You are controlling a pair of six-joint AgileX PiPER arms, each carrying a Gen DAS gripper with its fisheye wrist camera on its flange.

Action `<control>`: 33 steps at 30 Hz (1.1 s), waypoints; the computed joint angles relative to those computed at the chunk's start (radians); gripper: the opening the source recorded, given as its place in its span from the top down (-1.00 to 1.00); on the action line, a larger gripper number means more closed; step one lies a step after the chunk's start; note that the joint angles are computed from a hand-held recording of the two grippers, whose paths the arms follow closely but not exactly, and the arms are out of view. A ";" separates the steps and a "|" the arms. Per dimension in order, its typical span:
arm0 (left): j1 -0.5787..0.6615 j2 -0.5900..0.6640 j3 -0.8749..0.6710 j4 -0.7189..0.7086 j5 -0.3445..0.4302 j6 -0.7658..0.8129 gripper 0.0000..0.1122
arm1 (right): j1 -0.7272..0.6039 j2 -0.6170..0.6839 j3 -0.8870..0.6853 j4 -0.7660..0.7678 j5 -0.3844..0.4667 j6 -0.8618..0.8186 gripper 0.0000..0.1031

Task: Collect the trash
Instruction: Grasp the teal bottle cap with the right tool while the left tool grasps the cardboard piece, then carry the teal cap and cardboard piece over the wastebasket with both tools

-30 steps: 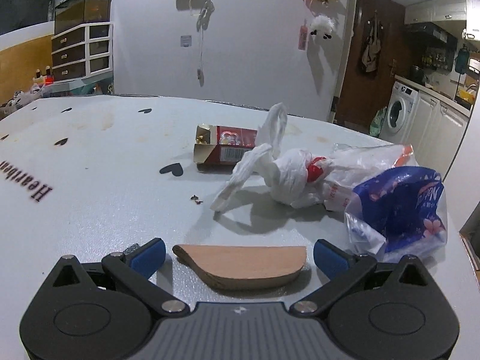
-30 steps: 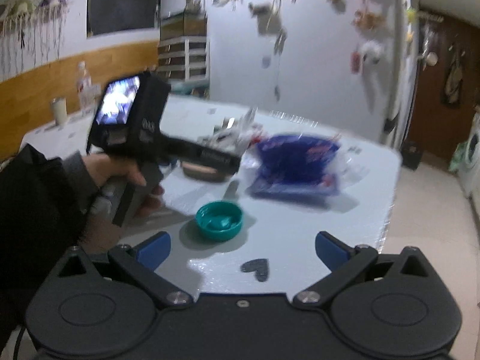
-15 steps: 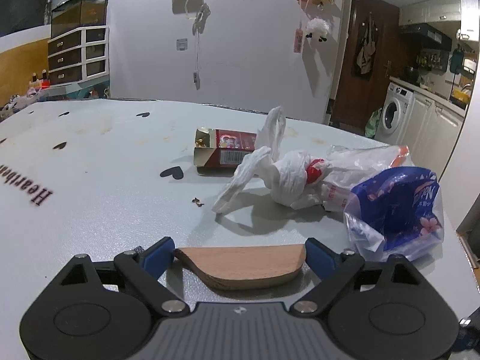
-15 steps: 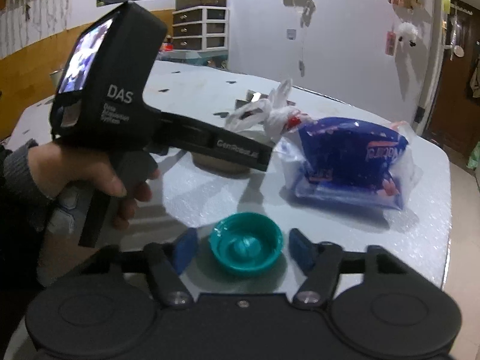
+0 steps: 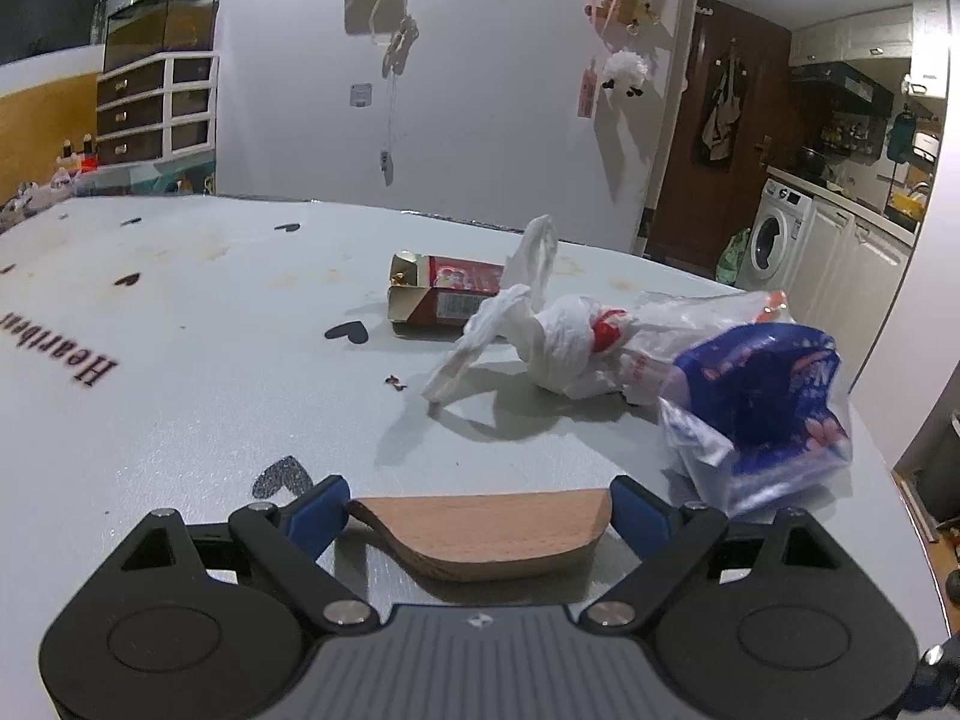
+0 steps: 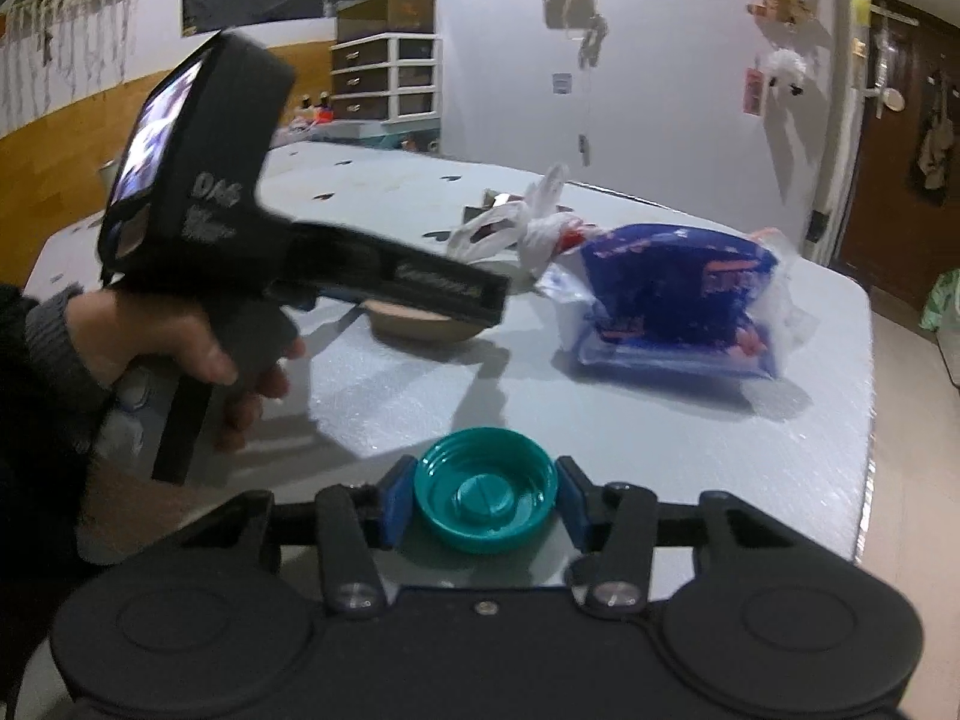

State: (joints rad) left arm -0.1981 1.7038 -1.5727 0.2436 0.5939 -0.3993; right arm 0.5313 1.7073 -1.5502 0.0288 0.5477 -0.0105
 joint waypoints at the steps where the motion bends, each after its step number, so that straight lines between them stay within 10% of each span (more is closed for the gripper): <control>1: -0.011 -0.015 0.019 0.032 -0.005 -0.022 -0.64 | -0.005 -0.011 0.013 0.000 -0.007 0.011 0.03; 15: -0.164 -0.298 0.327 0.316 -0.024 -0.325 -0.64 | -0.021 -0.181 0.197 -0.030 -0.065 0.077 0.03; 33: -0.510 -0.530 0.457 0.626 0.245 -0.647 -0.64 | -0.050 -0.462 0.440 -0.149 -0.100 0.228 0.03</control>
State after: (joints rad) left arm -0.7086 1.1740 -1.1153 0.8699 0.8384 -1.0464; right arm 0.4813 1.2449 -1.1100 -0.1207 0.4474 0.2175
